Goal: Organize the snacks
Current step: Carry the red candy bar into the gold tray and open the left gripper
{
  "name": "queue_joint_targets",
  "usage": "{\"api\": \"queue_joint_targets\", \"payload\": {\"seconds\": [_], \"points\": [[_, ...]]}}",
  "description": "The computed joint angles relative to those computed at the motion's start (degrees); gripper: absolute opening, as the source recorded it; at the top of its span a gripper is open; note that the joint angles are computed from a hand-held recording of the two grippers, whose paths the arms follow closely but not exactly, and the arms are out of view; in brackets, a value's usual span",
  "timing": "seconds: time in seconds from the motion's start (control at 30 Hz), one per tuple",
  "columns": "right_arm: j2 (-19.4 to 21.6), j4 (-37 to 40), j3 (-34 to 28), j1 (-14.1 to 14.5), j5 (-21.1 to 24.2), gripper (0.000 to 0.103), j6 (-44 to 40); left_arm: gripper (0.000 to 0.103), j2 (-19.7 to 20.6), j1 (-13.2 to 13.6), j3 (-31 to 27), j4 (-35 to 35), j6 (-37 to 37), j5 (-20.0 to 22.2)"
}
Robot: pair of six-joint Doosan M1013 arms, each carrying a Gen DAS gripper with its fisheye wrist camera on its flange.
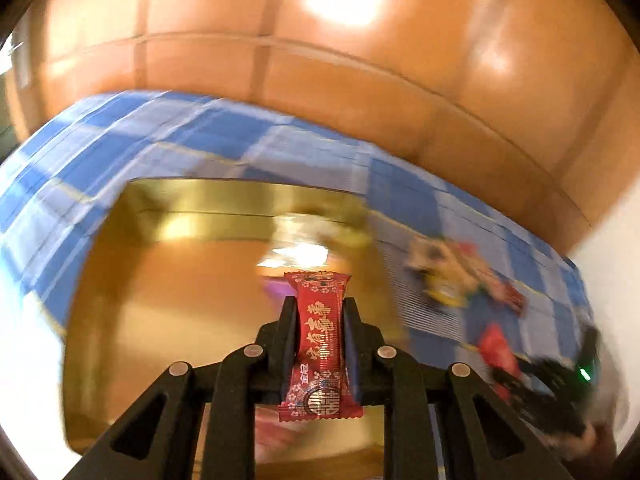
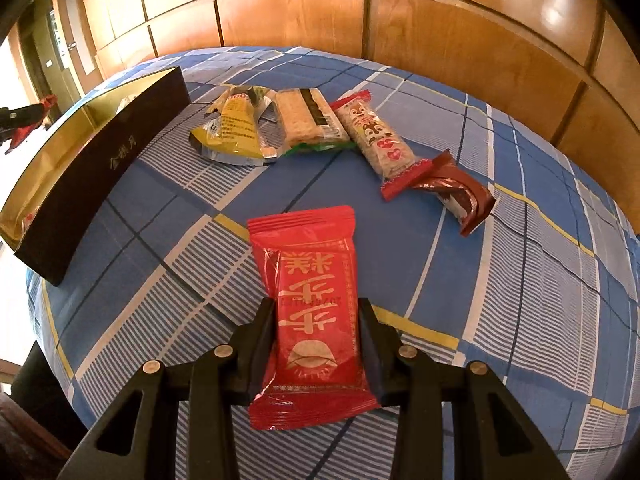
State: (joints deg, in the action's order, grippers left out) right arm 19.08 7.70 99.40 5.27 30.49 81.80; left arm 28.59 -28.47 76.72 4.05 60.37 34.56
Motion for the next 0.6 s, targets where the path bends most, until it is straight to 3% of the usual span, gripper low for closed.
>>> {"api": "queue_joint_targets", "payload": {"seconds": [0.2, 0.6], "points": [[-0.08, -0.20, 0.13, 0.06, -0.44, 0.040, 1.01, 0.021, 3.77, 2.42, -4.50, 2.63, -2.38, 5.41], [-0.01, -0.52, 0.19, 0.14, -0.84, 0.040, 2.43, 0.027, 13.23, 3.28, -17.55, 2.63, -0.99, 11.60]]}}
